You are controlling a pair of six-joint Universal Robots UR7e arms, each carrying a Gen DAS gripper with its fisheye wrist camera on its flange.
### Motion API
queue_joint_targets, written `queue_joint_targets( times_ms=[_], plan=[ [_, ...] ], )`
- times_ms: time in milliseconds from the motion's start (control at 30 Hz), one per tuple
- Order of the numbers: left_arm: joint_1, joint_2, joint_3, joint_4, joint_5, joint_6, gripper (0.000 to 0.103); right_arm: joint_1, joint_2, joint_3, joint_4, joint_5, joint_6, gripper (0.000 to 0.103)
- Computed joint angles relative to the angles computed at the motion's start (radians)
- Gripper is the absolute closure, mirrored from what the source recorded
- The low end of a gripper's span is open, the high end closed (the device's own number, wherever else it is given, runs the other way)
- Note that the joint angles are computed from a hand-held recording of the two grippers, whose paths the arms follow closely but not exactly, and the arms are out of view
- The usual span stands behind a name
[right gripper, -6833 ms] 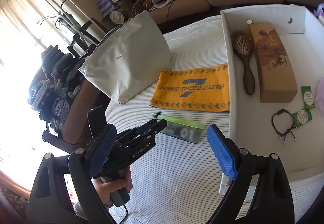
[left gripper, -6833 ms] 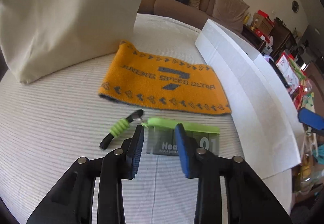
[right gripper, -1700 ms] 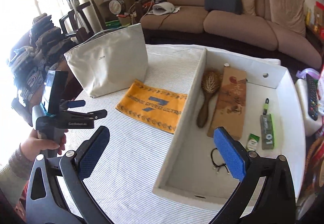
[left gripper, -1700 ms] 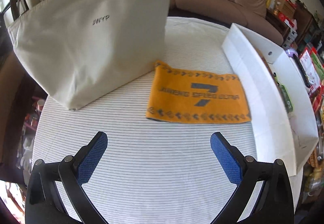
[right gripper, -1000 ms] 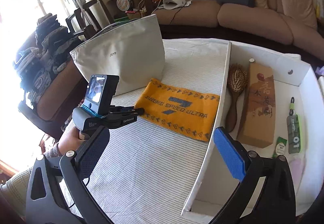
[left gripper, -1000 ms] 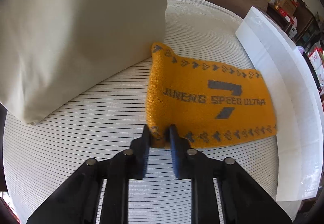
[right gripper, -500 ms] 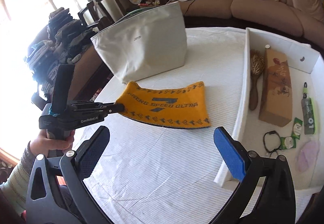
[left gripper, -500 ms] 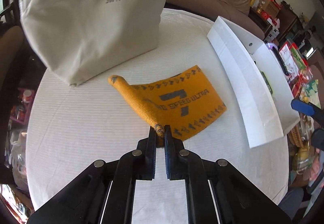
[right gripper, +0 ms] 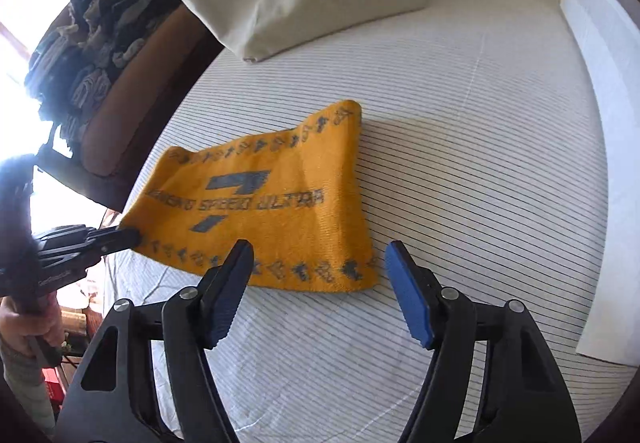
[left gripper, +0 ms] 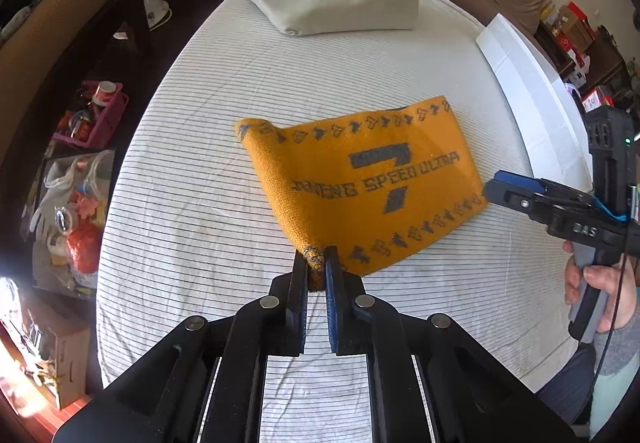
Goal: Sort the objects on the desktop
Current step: 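Pinch the orange towel edge with the left gripper and lift it, then carry the orange towel over the white box and release it inside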
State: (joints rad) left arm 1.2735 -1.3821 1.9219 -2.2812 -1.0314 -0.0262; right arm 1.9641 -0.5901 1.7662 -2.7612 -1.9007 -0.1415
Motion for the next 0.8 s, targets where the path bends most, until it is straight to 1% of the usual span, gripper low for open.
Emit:
queue_joint_targets(
  times_ms=[33, 67, 100, 167, 200, 367, 500, 667, 800],
  plan=[
    [0.004, 0.004, -0.001, -0.002, -0.004, 0.0, 0.097, -0.01, 0.014, -0.01, 0.002, 0.001, 0.007, 0.06],
    [0.007, 0.007, -0.001, -0.006, -0.007, 0.002, 0.097, -0.017, 0.021, -0.01, -0.013, 0.001, 0.005, 0.071],
    [0.007, 0.006, 0.004, -0.008, -0.008, 0.003, 0.097, -0.018, 0.024, -0.005, -0.034, -0.002, -0.009, 0.08],
    [0.006, 0.007, 0.007, -0.012, -0.011, 0.008, 0.097, -0.02, 0.025, -0.005, -0.03, -0.001, -0.022, 0.088],
    [0.003, 0.008, 0.01, -0.017, -0.009, 0.012, 0.097, -0.018, 0.021, 0.0, -0.034, 0.002, -0.03, 0.094],
    [-0.031, -0.006, 0.018, -0.036, -0.015, 0.016, 0.097, 0.007, -0.028, 0.021, -0.036, 0.026, -0.073, 0.097],
    [-0.084, -0.019, -0.001, -0.027, -0.03, 0.001, 0.097, 0.051, -0.097, 0.036, -0.014, 0.029, -0.105, 0.097],
    [-0.201, -0.021, -0.04, -0.018, -0.04, -0.014, 0.097, 0.104, -0.211, 0.044, 0.004, 0.039, -0.142, 0.097],
    [-0.314, 0.02, -0.086, -0.015, -0.05, -0.015, 0.097, 0.12, -0.336, 0.063, 0.021, 0.017, -0.165, 0.097]
  ],
)
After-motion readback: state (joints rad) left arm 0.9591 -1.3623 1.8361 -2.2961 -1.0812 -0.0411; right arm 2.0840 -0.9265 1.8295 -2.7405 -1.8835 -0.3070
